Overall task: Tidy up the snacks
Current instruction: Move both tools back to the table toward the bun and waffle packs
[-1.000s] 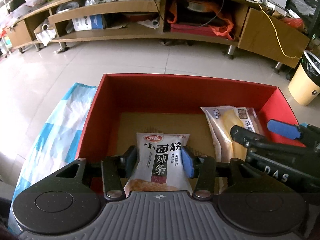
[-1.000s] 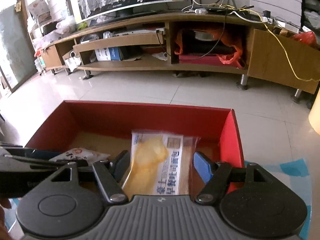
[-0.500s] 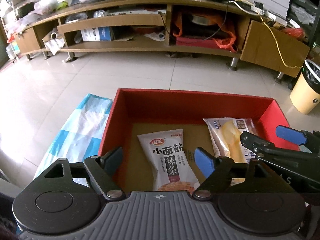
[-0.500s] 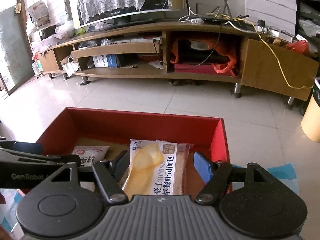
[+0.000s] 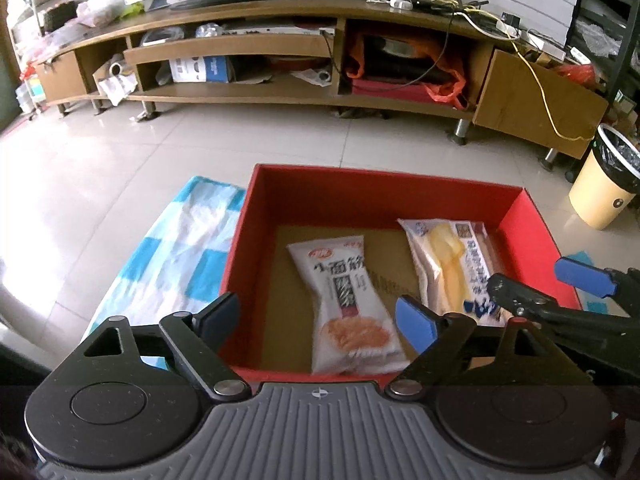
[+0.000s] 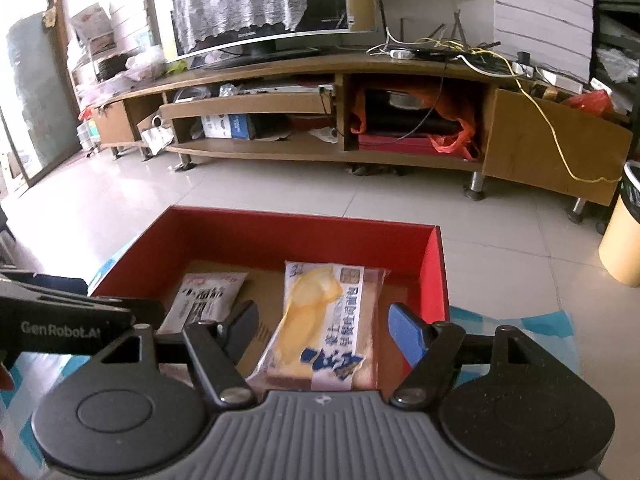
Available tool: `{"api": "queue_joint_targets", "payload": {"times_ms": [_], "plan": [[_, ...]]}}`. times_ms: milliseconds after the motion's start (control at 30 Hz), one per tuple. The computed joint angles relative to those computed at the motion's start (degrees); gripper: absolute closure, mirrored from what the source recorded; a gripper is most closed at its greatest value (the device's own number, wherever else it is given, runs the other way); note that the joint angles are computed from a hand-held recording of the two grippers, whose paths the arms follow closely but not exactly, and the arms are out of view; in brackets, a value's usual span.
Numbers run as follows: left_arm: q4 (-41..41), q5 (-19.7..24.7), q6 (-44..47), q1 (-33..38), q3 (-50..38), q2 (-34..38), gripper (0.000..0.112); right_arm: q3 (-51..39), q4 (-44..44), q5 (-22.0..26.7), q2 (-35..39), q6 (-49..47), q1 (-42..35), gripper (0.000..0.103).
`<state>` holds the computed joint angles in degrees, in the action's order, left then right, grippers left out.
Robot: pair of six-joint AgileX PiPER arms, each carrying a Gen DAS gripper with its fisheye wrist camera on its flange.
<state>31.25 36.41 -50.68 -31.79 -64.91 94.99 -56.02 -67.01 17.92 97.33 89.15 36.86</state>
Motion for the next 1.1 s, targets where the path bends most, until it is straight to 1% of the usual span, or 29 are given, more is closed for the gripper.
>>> {"api": "queue_joint_targets", "payload": {"times_ms": [233, 367, 467, 567, 733, 933, 1100], "plan": [[-3.93, -0.44, 2.32, 0.92, 4.50, -3.81, 0.022, 4.42, 1.89, 0.15, -3.10, -0.37, 2.56, 0.032], [-3.88, -0.25, 1.93, 0.08, 7.43, -6.23, 0.022, 6.83, 3.35, 1.26, -4.93, -0.81, 4.91, 0.032], [-4.06, -0.08, 1.75, -0.53, 9.56, -8.02, 0.022, 8.51, 1.73, 3.23, -6.37, 1.19, 7.19, 0.031], [-4.88, 0.20, 1.83, -0.98, 11.55, -9.61, 0.021, 10.50, 3.35, 2.04, -8.50, 1.57, 7.79, 0.031], [-6.20, 0.39, 2.30, -1.33, 14.65, -12.00, 0.020, 13.02, 4.07, 3.22, -11.29, 2.87, 10.27, 0.031], [-7.27, 0.91, 1.78, -2.16, 18.16, -13.15, 0.018, 14.43, 7.55, 3.63, -12.07, 1.31, 12.63, 0.031], [-9.18, 1.60, 1.65, -2.20, 21.05, -13.73, 0.016, 15.38, 9.18, 3.51, -12.80, 0.27, 12.80, 0.031]]}}
